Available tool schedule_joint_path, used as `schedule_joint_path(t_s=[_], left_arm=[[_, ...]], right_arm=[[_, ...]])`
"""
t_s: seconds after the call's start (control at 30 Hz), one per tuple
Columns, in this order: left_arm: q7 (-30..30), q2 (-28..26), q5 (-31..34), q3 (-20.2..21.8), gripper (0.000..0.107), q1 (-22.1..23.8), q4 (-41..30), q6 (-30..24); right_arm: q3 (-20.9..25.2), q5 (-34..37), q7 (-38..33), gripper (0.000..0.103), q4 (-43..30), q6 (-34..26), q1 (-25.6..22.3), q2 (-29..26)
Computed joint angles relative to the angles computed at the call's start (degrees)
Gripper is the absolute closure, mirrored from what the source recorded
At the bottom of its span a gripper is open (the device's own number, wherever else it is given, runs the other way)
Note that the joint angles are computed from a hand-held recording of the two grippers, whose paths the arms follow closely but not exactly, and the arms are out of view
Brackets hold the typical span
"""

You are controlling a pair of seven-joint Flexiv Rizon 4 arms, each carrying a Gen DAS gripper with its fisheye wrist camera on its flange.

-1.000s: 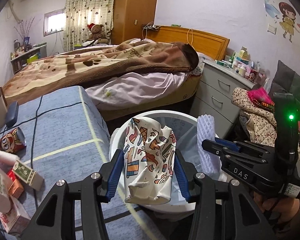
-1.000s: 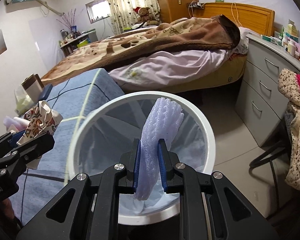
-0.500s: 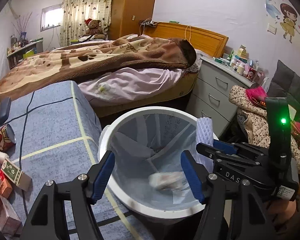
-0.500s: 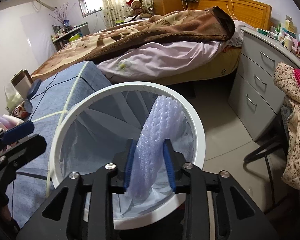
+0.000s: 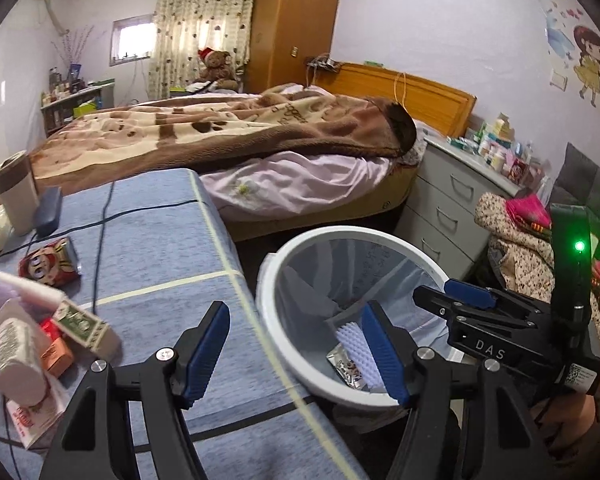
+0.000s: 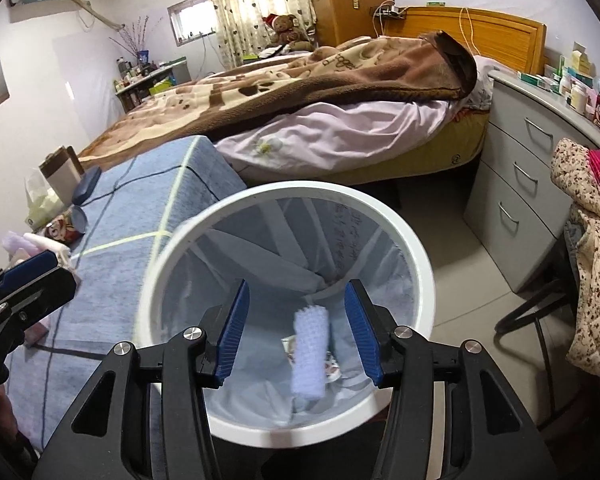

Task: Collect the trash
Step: 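Grasp the Coca-Cola bottle with the left tool while the right tool grasps the green herbal box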

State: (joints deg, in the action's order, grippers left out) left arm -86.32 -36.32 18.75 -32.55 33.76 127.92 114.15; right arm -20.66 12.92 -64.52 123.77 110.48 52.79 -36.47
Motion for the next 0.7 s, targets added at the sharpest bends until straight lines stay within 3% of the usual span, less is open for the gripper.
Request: schedule_joint_path(t_s=[0.3, 0.7], left_arm=[[-3.29, 3.61, 3.23, 2.01, 0.039, 5.62, 4.69, 4.38], [-9.0, 6.45, 10.64, 4.53, 0.039, 17.23, 6.65, 5.9]], right_arm=[[1.19, 0.31, -1.13, 0.052, -1.65, 1.31, 2.01, -0.14], [9.2, -3.97, -4.4, 0.052, -7.6, 2.0, -1.16, -1.99]])
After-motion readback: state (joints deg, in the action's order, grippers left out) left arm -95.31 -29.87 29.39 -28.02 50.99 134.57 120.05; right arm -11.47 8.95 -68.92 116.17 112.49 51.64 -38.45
